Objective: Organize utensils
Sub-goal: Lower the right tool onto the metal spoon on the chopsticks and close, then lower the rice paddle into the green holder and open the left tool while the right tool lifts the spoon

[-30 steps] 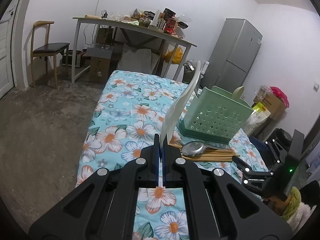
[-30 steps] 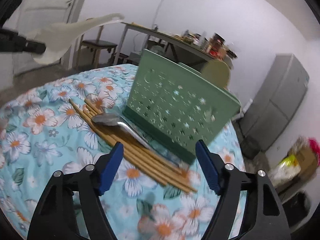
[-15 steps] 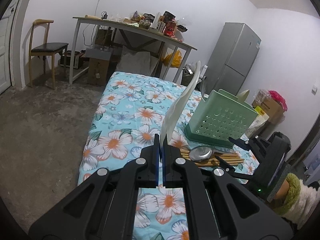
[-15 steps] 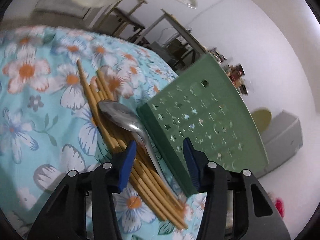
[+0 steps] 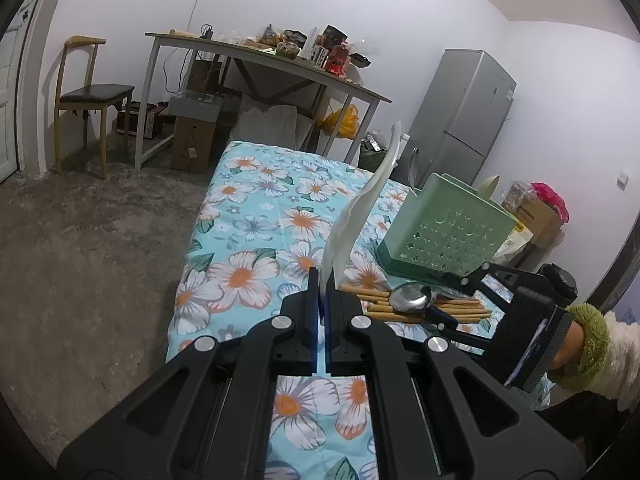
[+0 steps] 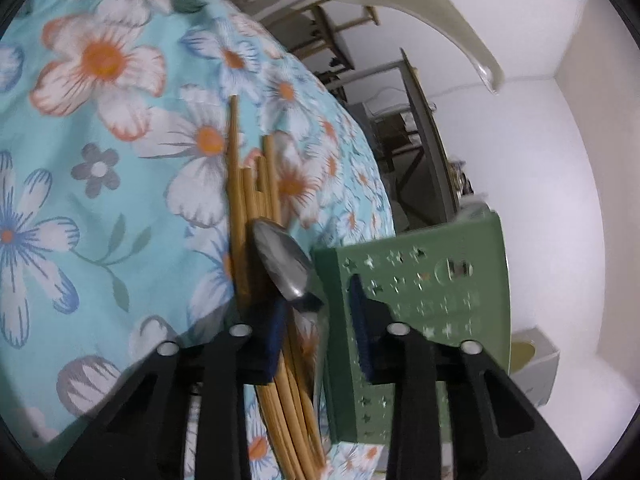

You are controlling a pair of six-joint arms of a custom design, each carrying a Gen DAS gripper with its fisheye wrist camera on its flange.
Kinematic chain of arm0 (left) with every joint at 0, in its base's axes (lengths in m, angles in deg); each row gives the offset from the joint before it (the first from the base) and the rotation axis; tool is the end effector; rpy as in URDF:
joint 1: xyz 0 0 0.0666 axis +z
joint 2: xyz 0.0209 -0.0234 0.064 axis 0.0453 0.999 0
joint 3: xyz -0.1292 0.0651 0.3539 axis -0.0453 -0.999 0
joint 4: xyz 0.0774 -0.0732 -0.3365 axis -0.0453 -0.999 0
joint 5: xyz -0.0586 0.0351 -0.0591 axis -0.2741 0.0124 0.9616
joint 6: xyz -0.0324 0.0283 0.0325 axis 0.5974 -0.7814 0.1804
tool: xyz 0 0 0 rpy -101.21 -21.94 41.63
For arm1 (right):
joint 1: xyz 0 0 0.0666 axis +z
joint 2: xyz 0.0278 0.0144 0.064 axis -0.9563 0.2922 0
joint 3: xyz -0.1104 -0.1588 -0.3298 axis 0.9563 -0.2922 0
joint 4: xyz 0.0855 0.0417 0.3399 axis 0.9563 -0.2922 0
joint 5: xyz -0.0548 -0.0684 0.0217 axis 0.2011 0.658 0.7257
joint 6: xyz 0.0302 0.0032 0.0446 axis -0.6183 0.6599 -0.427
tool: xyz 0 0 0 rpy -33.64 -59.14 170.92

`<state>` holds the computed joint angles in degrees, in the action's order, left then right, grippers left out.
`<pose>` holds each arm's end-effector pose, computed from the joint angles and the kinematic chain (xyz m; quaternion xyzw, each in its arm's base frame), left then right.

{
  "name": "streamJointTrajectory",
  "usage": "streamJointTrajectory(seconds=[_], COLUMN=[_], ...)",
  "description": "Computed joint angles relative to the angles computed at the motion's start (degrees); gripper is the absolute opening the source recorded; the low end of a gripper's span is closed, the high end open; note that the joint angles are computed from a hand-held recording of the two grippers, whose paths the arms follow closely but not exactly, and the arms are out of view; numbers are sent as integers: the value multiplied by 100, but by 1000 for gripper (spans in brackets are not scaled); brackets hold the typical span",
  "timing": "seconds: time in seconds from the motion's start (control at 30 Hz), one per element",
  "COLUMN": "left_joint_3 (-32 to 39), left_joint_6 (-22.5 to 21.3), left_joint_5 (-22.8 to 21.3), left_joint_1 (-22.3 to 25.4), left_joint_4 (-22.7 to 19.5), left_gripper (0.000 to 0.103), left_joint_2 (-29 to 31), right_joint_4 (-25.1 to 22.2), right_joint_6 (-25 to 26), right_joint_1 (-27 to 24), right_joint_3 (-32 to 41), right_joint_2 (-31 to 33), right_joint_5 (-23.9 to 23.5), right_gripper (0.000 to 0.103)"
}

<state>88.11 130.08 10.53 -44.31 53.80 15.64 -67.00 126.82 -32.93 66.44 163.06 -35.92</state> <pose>0.2999 -0.2889 0.4199 -0.1694 0.8436 -0.1164 0.4961 0.4108 0.3325 0.3466 -0.6605 0.5320 -0.2538 0.4652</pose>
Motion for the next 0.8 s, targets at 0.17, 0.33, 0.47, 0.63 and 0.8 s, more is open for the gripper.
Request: streamJointTrajectory(seconds=[0.17,0.33,0.47,0.63,0.8], left_joint_3=[14,387,947,1989,3496], left_joint_6=[33,-309,-824,-1822,-2741], left_joint_5=[-90,-380,-497,-763,-884], left_joint_1=[-66,-191,-257,-355,-303], left_joint_4=[-45,-346,-575,-1236,-2647], left_gripper=[1,1,1,1,1], left_joint_2=[-14,84,297,849,1682], right_joint_4=[169,-17,-39,-308,-791], right_joint_6=[-134,-797,-1374,-2471,-3693], right_joint_1=[-12,-91,-200,-550,-1078], right_joint_3=[-67,73,87,144,363], right_joint_2=[-78,-285,-496,-856,-995], right_joint_5=[3,21,54,-52,-496], right_gripper=[8,7,6,4,4])
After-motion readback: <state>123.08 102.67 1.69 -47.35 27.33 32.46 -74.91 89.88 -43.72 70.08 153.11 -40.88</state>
